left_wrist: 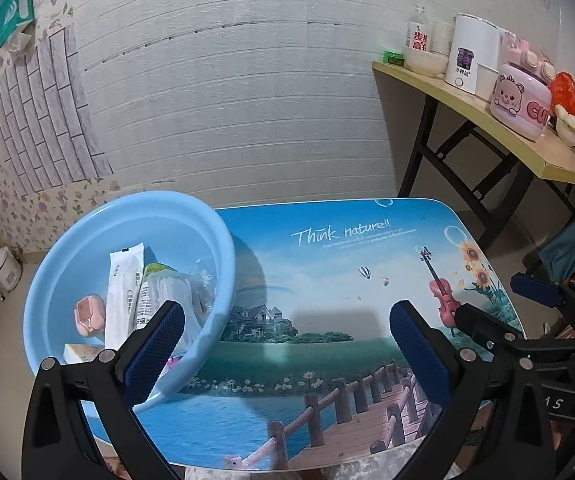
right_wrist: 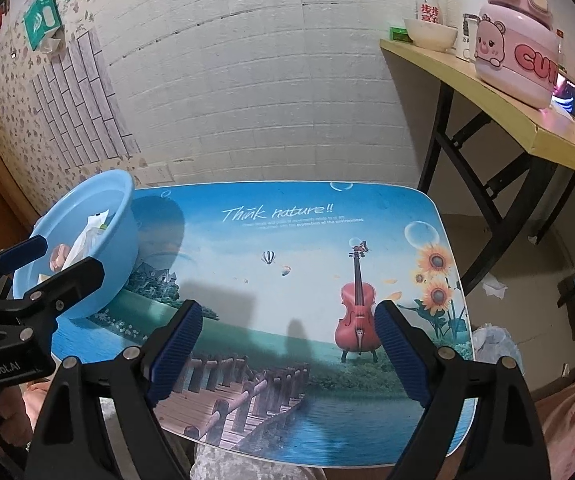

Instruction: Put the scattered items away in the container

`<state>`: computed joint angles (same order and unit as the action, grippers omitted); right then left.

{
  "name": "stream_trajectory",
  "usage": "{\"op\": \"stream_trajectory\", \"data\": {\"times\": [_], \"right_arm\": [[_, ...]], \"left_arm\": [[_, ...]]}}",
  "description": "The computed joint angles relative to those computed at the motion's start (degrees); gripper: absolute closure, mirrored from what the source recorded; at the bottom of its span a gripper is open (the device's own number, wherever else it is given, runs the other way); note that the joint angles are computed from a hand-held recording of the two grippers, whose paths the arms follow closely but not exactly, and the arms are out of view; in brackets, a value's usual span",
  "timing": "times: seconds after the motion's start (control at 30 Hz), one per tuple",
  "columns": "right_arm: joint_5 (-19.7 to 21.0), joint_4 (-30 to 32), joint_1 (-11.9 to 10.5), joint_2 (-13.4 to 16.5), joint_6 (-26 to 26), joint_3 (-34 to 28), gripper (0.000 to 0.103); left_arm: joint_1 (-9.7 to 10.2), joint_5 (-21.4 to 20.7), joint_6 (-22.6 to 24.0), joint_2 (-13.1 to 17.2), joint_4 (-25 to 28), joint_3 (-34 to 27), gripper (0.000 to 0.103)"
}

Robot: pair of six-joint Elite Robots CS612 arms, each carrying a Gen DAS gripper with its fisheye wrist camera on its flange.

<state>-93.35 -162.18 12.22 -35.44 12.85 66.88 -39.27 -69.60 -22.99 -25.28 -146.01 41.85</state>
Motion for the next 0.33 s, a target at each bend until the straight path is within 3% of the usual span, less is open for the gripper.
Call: {"op": "stream_trajectory", "data": {"times": [0.33], "right_arm": [[-0.38, 0.99, 0.54, 0.38, -0.53, -0.98, 0.014]], "left_arm": [[0.42, -0.43, -0.43, -0.85, -1.70, 1.83, 0.000]]}}
